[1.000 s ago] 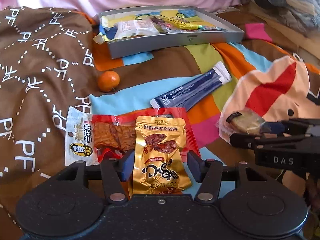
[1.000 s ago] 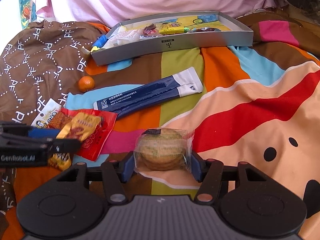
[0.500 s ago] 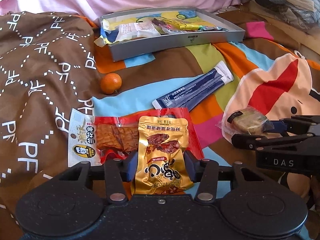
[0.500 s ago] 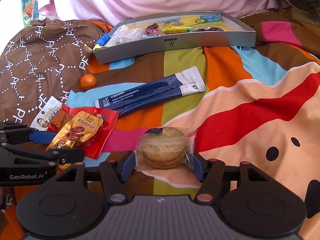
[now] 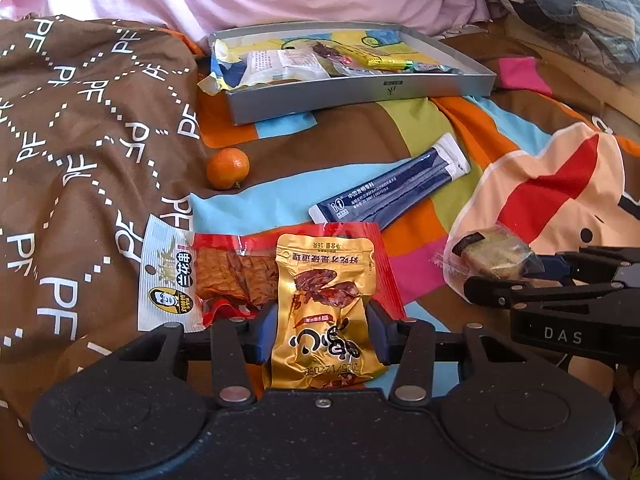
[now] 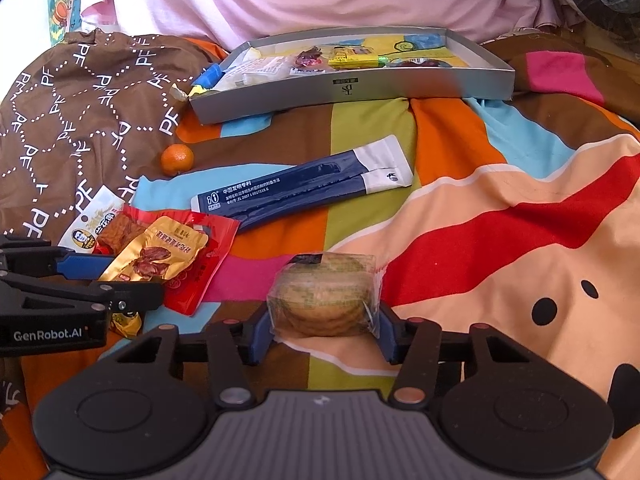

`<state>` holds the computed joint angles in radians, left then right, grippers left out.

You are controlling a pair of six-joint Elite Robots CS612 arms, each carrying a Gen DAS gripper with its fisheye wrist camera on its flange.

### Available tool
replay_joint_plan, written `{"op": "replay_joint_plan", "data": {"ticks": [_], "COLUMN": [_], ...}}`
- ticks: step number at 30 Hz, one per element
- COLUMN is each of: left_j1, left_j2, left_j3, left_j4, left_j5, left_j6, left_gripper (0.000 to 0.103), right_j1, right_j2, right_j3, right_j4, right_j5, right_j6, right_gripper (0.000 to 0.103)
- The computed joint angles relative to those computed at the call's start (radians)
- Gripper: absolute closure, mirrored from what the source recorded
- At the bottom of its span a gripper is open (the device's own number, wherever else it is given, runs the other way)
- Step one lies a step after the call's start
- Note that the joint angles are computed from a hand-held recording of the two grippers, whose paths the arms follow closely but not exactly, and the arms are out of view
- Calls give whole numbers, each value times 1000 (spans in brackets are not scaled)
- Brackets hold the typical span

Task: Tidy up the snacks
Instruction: 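Lift the gold bag with the left tool while the right tool lifts the biscuit, then carry the gold bag and biscuit with both tools over the grey tray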

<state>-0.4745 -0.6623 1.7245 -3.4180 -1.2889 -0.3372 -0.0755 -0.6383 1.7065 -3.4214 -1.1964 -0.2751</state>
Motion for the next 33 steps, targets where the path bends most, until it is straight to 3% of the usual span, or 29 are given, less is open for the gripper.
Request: {"op": "replay_joint_plan", "data": {"ticks": [23, 33], "left_j1": [-7, -9], "left_j2": [15, 18], "left_j3": [3, 4], "left_j4": [-118, -182], "left_j5": [5, 19], "left_j6": [-4, -7], "left_gripper": [55, 55], "right_j1": [-7, -16], "right_j2": [7, 17], "right_j3": [5, 20], "right_j4": [-46, -152], "right_j5": [29, 71], "right_j6": [23, 26], "right_gripper": [52, 52]}}
